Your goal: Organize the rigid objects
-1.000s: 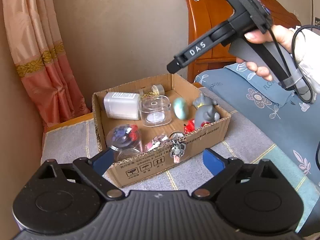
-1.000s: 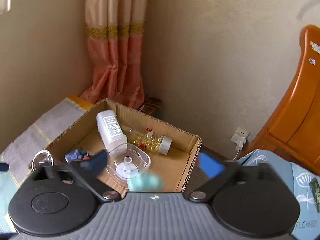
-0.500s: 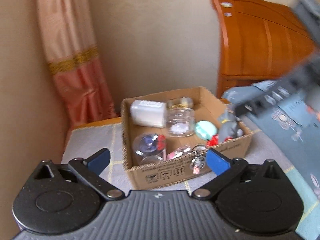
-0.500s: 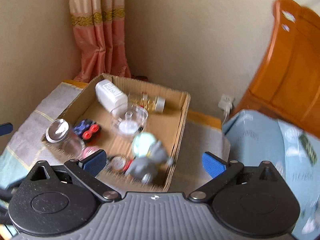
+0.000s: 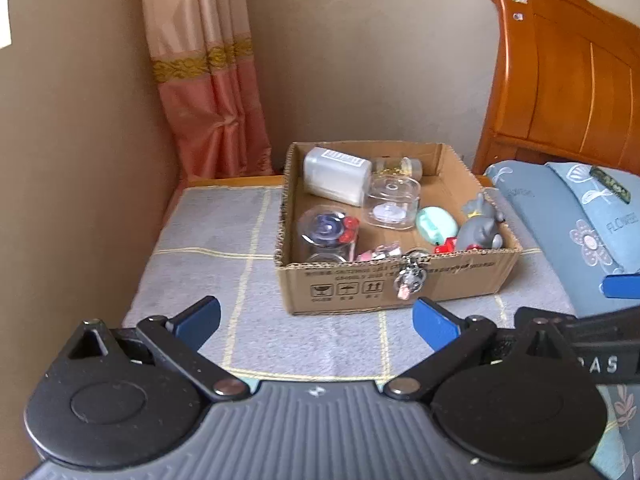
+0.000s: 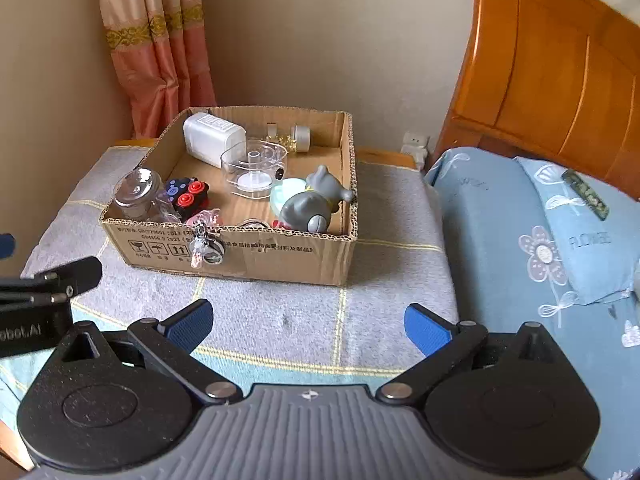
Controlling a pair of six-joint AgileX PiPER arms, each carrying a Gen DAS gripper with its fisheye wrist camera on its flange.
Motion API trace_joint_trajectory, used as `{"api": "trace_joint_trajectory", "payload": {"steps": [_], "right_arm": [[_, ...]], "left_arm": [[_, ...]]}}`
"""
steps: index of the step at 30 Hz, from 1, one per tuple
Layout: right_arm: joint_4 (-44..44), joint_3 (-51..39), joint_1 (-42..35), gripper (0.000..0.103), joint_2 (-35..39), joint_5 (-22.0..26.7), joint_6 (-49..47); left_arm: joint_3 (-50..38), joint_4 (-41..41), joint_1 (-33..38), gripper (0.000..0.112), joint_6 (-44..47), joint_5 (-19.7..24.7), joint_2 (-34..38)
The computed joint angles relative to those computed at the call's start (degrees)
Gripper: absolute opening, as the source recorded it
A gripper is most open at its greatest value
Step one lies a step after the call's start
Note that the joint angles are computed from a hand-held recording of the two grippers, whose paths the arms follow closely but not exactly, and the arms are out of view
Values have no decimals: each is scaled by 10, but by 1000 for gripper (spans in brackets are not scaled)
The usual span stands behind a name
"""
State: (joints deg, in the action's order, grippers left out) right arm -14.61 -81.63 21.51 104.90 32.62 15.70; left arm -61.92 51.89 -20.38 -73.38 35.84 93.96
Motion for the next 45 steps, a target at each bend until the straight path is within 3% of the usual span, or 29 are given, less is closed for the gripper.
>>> {"api": "trace_joint_trajectory", "payload": {"steps": [17, 45], "right_arm": [[-21, 12, 1, 103, -31, -14, 39], [-23, 26, 0, 103, -43, -25, 51]], "left_arm": [[-43, 10, -24, 102, 28, 60, -3], [-49, 18, -35, 102, 12, 77, -3]]}}
